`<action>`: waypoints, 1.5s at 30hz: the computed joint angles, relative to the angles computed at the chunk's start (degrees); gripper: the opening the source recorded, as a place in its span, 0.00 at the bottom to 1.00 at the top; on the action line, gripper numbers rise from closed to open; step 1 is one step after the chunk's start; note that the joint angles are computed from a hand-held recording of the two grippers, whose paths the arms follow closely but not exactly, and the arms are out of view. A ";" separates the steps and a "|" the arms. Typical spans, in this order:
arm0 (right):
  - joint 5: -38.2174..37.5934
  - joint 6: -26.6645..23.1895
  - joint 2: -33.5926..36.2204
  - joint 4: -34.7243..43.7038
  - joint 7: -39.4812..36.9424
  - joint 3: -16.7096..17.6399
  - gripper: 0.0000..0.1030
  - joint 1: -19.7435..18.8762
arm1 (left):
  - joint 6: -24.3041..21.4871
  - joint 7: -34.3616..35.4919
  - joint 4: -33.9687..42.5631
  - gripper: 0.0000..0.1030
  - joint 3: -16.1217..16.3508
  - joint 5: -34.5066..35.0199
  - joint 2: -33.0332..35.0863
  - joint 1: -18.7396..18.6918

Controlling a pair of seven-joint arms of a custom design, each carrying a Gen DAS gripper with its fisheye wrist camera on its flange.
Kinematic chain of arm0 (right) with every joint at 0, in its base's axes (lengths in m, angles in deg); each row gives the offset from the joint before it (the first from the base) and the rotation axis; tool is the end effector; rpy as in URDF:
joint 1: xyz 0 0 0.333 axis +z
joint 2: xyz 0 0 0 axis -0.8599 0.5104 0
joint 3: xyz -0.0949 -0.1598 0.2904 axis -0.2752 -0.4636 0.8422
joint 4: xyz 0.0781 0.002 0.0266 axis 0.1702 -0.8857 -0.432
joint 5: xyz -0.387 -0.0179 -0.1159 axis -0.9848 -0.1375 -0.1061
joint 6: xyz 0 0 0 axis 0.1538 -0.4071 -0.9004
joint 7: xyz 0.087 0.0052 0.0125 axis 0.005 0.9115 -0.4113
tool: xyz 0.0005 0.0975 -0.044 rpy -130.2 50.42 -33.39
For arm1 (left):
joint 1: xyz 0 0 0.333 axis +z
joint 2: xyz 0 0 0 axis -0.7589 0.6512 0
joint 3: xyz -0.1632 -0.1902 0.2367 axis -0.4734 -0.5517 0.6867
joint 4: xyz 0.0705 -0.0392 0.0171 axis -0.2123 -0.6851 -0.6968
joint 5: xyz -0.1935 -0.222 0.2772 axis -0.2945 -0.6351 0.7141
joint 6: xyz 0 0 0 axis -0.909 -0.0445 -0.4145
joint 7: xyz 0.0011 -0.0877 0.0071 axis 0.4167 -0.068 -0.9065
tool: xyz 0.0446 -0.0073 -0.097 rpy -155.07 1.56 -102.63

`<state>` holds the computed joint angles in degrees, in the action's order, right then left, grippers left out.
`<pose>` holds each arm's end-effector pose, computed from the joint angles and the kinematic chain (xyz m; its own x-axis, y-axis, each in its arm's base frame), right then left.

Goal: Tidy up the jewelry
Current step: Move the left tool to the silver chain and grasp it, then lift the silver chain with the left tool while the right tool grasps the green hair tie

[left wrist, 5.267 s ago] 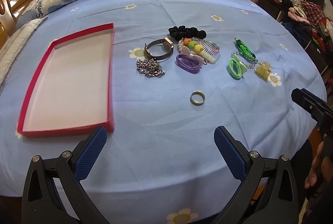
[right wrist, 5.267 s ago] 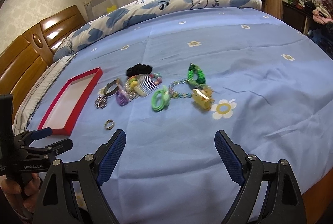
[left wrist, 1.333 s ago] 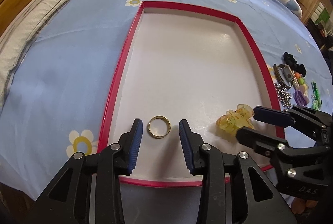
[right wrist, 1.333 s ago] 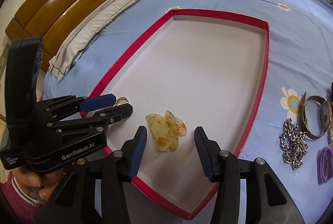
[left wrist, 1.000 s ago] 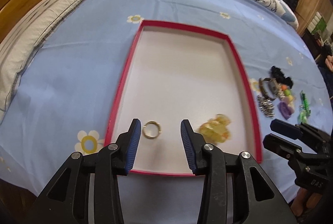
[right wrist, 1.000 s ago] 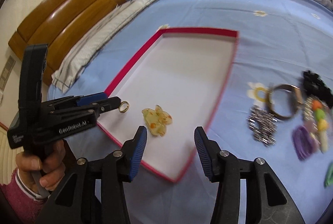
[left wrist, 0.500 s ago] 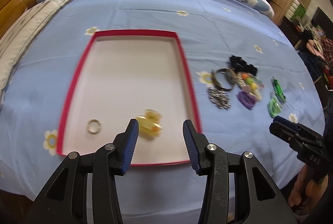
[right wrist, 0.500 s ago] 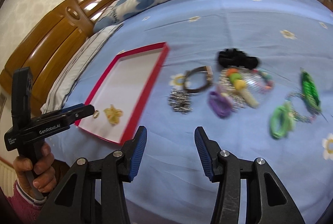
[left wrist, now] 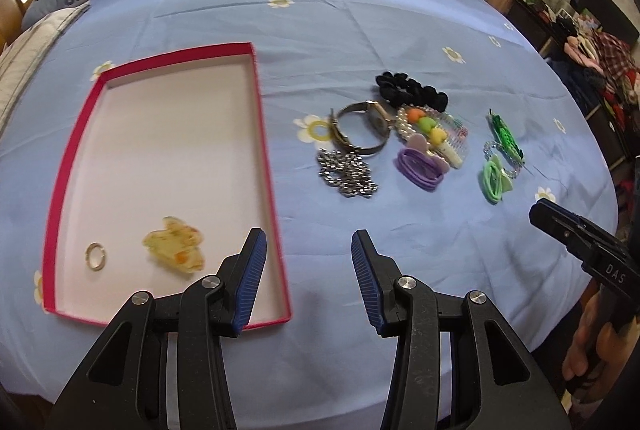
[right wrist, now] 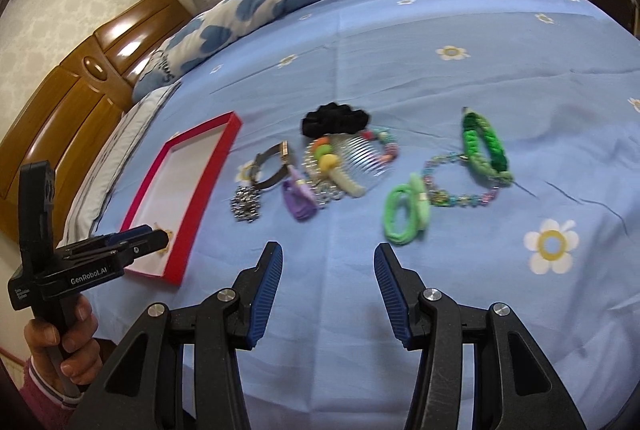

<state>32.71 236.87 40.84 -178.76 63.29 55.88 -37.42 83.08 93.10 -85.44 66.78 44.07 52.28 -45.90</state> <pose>0.6057 0.2776 0.5724 -0.0732 -0.9372 -0.3410 -0.7861 0.2647 -0.5586 0.6430 -0.0412 0.6022 -0.2769 -0.9513 0.1356 -0.8739 0.1906 -0.4471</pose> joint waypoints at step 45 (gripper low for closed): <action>-2.05 0.31 2.52 2.06 2.02 -1.55 0.07 0.00 | 0.67 3.48 6.30 0.06 -3.56 -4.42 5.96 1.24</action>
